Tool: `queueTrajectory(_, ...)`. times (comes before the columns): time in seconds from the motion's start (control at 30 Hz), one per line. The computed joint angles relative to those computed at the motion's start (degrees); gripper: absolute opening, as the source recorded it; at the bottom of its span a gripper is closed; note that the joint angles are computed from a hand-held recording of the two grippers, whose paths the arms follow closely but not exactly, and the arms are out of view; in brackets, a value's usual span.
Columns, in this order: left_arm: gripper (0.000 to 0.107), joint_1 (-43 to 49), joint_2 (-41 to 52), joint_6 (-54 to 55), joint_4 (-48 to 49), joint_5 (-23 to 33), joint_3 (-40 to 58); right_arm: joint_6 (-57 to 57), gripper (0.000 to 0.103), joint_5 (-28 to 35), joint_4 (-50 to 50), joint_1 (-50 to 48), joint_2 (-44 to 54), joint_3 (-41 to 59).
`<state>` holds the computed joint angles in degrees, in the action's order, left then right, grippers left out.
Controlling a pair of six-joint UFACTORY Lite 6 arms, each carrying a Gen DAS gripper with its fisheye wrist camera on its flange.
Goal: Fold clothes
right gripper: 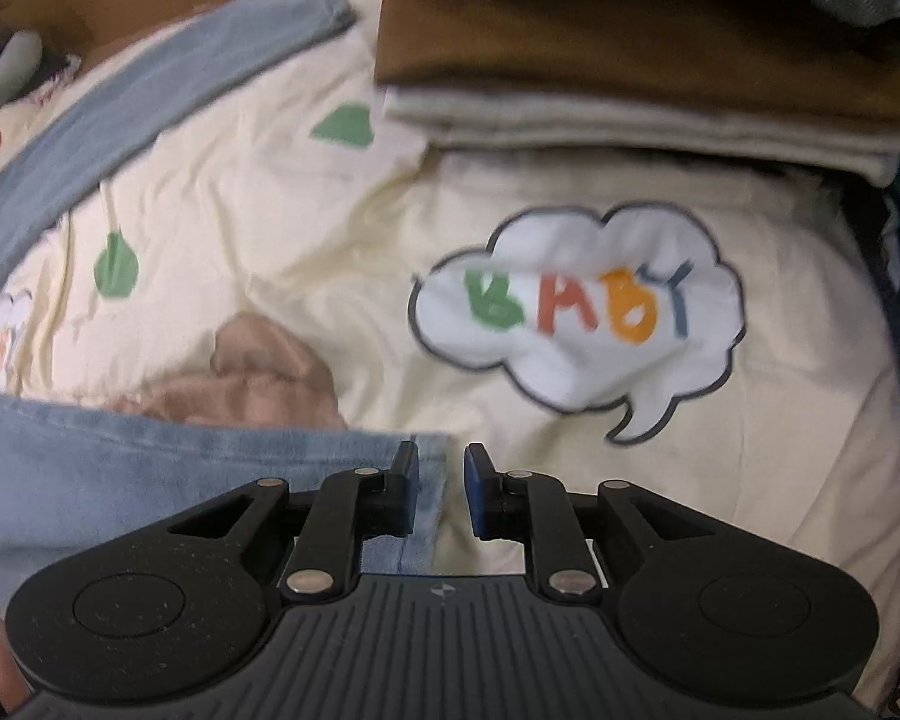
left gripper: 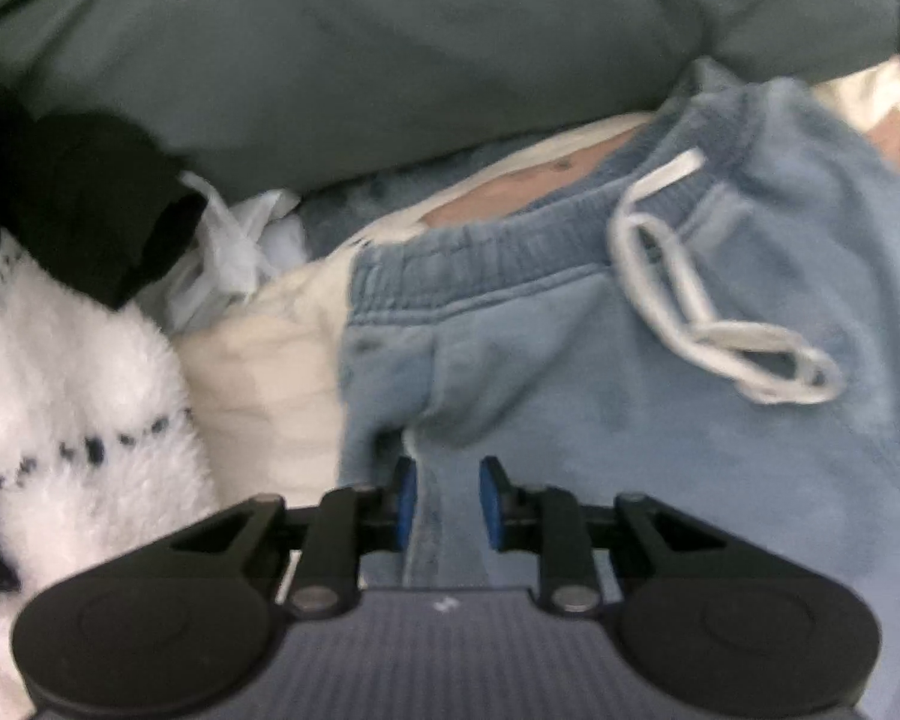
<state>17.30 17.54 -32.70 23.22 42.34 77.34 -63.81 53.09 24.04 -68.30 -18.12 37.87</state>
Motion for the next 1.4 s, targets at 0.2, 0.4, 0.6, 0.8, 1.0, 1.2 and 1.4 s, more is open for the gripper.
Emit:
queueTrajectory(0.2, 0.025, 0.05, 2.14, 5.54, -3.36, -6.26, 2.48, 1.68, 0.017, 1.25, 3.59, 7.24, -1.93, -0.22)
queueTrajectory(0.4, 0.017, 2.53, 8.82, 3.56, -1.31, -8.69, 5.22, 10.0, 0.017, 0.56, 7.44, 23.36, -1.35, -1.07)
queueTrajectory(0.6, 0.003, 4.48, 11.78, 0.82, 3.84, -11.09, 4.91, 16.47, 0.017, -4.22, 10.29, 43.93, 2.29, 0.94)
queueTrajectory(0.8, 0.003, 3.06, 9.99, -9.24, 13.65, -13.21, 0.91, 16.9, 0.017, -9.51, 17.66, 63.1, 16.0, 10.16)
queueTrajectory(1.0, 0.03, 0.19, 2.81, -19.62, 19.6, -11.45, -4.71, 14.42, 0.017, -10.97, 26.78, 76.61, 32.24, 24.06)
queueTrajectory(1.2, 0.061, -4.58, -6.98, -26.57, 27.48, -11.45, -13.94, 16.92, 0.017, -11.21, 27.85, 85.08, 45.4, 39.43)
queueTrajectory(1.4, 0.061, -10.55, -14.15, -27.27, 22.17, -9.97, -18.56, 17.69, 0.018, -11.36, 28.81, 90.37, 55.41, 51.26)
